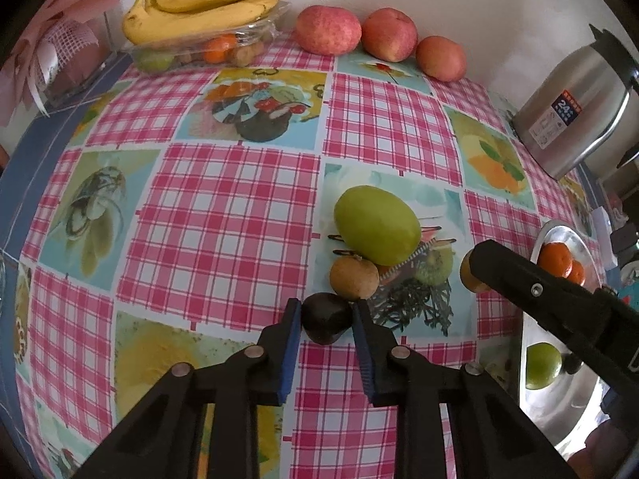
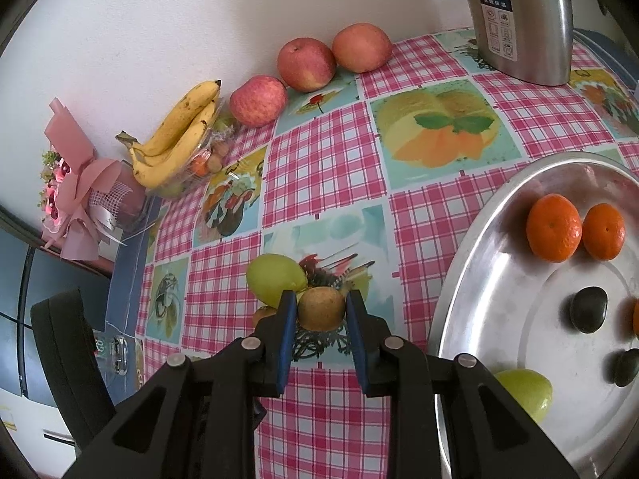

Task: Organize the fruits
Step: 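Carry the dark plum and small brown fruit over the steel basin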

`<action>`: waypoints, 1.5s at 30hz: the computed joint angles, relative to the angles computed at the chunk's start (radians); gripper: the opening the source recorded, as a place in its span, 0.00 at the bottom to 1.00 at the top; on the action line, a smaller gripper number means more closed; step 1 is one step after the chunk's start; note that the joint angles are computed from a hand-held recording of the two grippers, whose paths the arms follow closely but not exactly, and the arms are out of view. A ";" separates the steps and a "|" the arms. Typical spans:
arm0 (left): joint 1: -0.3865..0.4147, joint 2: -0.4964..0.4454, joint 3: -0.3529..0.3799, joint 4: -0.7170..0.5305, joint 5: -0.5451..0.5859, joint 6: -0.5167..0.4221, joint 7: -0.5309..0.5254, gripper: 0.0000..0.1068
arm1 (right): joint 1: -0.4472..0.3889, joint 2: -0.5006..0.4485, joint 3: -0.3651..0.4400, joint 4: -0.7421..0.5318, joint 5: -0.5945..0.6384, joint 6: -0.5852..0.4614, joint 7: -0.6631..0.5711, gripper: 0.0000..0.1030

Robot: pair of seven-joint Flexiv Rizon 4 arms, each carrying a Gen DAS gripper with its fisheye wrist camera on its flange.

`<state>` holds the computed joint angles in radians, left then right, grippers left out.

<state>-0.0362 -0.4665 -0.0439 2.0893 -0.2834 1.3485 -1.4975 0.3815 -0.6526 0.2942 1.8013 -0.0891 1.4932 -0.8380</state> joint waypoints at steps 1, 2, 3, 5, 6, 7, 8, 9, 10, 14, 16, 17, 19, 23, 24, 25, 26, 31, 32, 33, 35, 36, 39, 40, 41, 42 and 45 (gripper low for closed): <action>-0.001 0.005 0.003 0.002 0.000 -0.001 -0.004 0.26 | 0.000 0.001 0.000 0.000 0.001 0.000 0.001 0.26; -0.002 0.008 0.005 0.003 0.000 0.000 -0.008 0.26 | 0.000 0.002 0.000 0.001 0.002 0.000 0.001 0.26; -0.001 0.014 0.004 0.006 -0.001 0.003 -0.010 0.26 | 0.002 0.004 -0.002 0.002 0.003 0.001 0.003 0.26; -0.002 0.025 0.007 0.010 -0.001 0.001 -0.015 0.26 | 0.000 0.006 0.000 0.004 0.004 0.001 0.003 0.26; -0.001 0.031 0.007 0.013 -0.002 0.003 -0.018 0.26 | 0.001 0.007 -0.001 0.005 0.004 0.000 0.004 0.26; -0.001 0.038 0.010 0.017 -0.002 0.005 -0.021 0.26 | 0.002 0.008 -0.002 0.005 0.004 -0.002 0.004 0.26; -0.004 0.044 0.016 0.019 0.000 0.008 -0.028 0.26 | 0.009 0.012 -0.011 0.006 0.001 -0.009 0.009 0.26; -0.011 0.051 0.027 0.020 0.007 0.010 -0.041 0.26 | 0.021 0.018 -0.026 0.010 -0.005 -0.017 0.016 0.26; -0.014 0.059 0.035 0.022 0.014 0.013 -0.050 0.26 | 0.032 0.025 -0.041 0.014 -0.012 -0.025 0.023 0.26; -0.029 0.085 0.063 0.026 0.041 0.030 -0.092 0.26 | 0.077 0.051 -0.100 0.032 -0.053 -0.052 0.049 0.26; -0.040 0.097 0.079 0.025 0.062 0.039 -0.117 0.26 | 0.119 0.072 -0.156 0.048 -0.095 -0.077 0.076 0.26; -0.047 0.098 0.087 0.020 0.074 0.043 -0.130 0.26 | 0.130 0.079 -0.171 0.055 -0.113 -0.082 0.084 0.26; -0.050 0.109 0.092 0.022 0.090 0.053 -0.145 0.26 | 0.134 0.088 -0.179 0.066 -0.137 -0.088 0.092 0.26; -0.060 0.128 0.103 0.025 0.119 0.066 -0.175 0.26 | 0.186 0.118 -0.249 0.097 -0.221 -0.121 0.143 0.26; -0.065 0.134 0.108 0.025 0.130 0.070 -0.183 0.26 | 0.190 0.124 -0.257 0.104 -0.239 -0.121 0.154 0.26; -0.066 0.136 0.109 0.024 0.136 0.072 -0.189 0.26 | 0.183 0.128 -0.252 0.110 -0.247 -0.114 0.158 0.26; -0.065 0.140 0.105 0.026 0.138 0.076 -0.192 0.26 | 0.167 0.131 -0.235 0.116 -0.245 -0.102 0.153 0.26; -0.051 0.159 0.075 0.041 0.125 0.088 -0.180 0.26 | 0.125 0.149 -0.197 0.137 -0.241 -0.082 0.141 0.26; -0.046 0.161 0.065 0.045 0.117 0.090 -0.175 0.26 | 0.111 0.150 -0.183 0.139 -0.230 -0.075 0.134 0.26; -0.042 0.164 0.054 0.049 0.107 0.093 -0.167 0.26 | 0.094 0.152 -0.167 0.143 -0.216 -0.068 0.125 0.26; -0.043 0.166 0.045 0.052 0.099 0.096 -0.159 0.26 | 0.063 0.156 -0.140 0.148 -0.183 -0.062 0.110 0.26; -0.049 0.166 0.045 0.050 0.100 0.094 -0.158 0.26 | 0.056 0.160 -0.138 0.153 -0.172 -0.059 0.110 0.26; -0.068 0.163 0.050 0.038 0.110 0.080 -0.162 0.26 | 0.034 0.177 -0.140 0.177 -0.142 -0.054 0.111 0.26; -0.075 0.161 0.050 0.033 0.115 0.071 -0.162 0.26 | 0.049 0.187 -0.167 0.190 -0.149 -0.060 0.130 0.26; -0.084 0.156 0.053 0.026 0.123 0.063 -0.166 0.26 | 0.087 0.204 -0.227 0.211 -0.178 -0.074 0.175 0.26; -0.099 0.149 0.059 0.014 0.138 0.049 -0.171 0.26 | 0.115 0.217 -0.277 0.232 -0.211 -0.083 0.218 0.26; -0.106 0.135 0.031 0.000 0.137 0.036 -0.153 0.26 | 0.129 0.242 -0.340 0.276 -0.276 -0.094 0.309 0.26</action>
<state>-0.1424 -0.3312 -0.0128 2.0896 -0.1459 1.3847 -1.6503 0.5100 -0.4106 -0.0454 2.0768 -0.3647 1.3988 -0.5285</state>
